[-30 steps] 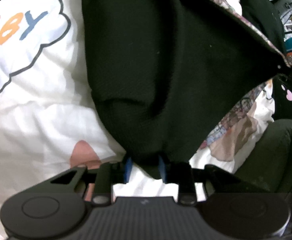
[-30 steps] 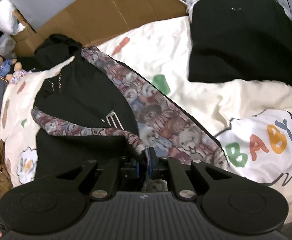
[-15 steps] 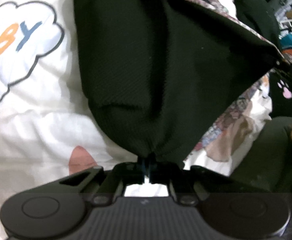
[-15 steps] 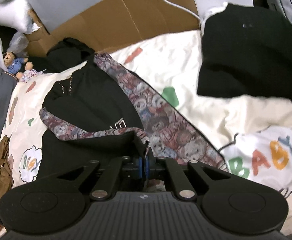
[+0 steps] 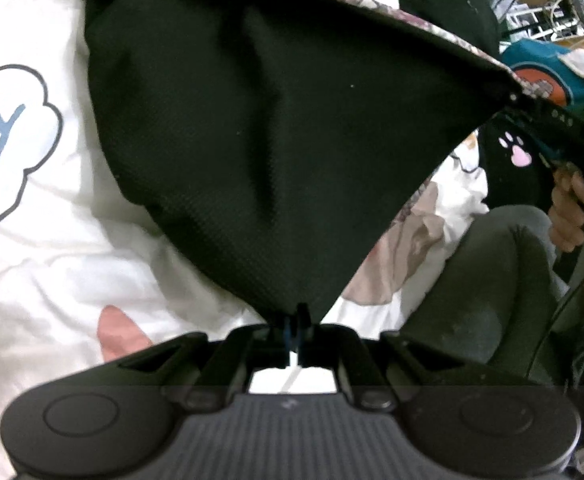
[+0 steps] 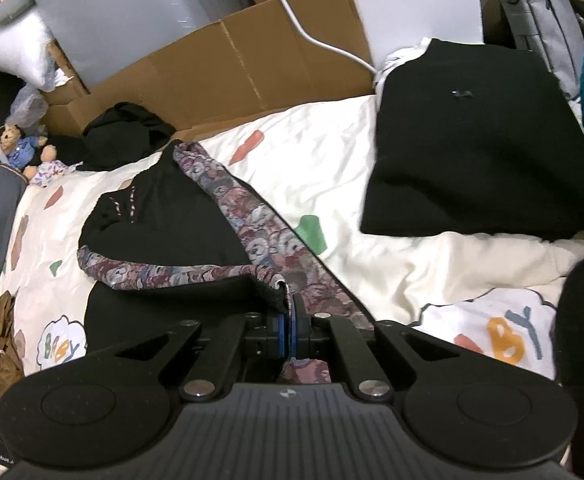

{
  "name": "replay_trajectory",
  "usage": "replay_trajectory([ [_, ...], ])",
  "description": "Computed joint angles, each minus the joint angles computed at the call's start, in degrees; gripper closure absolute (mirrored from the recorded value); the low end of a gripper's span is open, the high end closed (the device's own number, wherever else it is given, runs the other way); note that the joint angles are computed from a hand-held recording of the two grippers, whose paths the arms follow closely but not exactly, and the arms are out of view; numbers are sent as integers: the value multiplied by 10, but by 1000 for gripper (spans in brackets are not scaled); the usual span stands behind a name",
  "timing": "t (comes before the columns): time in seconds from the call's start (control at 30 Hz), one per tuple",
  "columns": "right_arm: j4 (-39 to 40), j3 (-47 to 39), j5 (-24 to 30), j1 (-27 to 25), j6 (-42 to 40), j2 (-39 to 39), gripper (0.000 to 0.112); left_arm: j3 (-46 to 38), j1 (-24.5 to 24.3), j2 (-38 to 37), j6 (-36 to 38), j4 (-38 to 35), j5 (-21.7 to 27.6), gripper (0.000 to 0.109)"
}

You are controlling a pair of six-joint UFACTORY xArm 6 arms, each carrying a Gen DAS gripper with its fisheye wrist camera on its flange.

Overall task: Fold clothes
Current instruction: 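Lay the held pants leg over the other leg with the left tool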

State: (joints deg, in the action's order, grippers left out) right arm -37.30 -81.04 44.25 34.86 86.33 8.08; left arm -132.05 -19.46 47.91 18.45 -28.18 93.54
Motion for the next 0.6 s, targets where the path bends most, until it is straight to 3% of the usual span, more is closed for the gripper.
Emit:
replay_trajectory([
  [0.37,50,40,17,-12,-7,-21,110,-7,-18,21,11,19,1,106],
  [0.6,135,38,38,-24,-43,-7,110,-19,-19,36,9,43,9,106],
])
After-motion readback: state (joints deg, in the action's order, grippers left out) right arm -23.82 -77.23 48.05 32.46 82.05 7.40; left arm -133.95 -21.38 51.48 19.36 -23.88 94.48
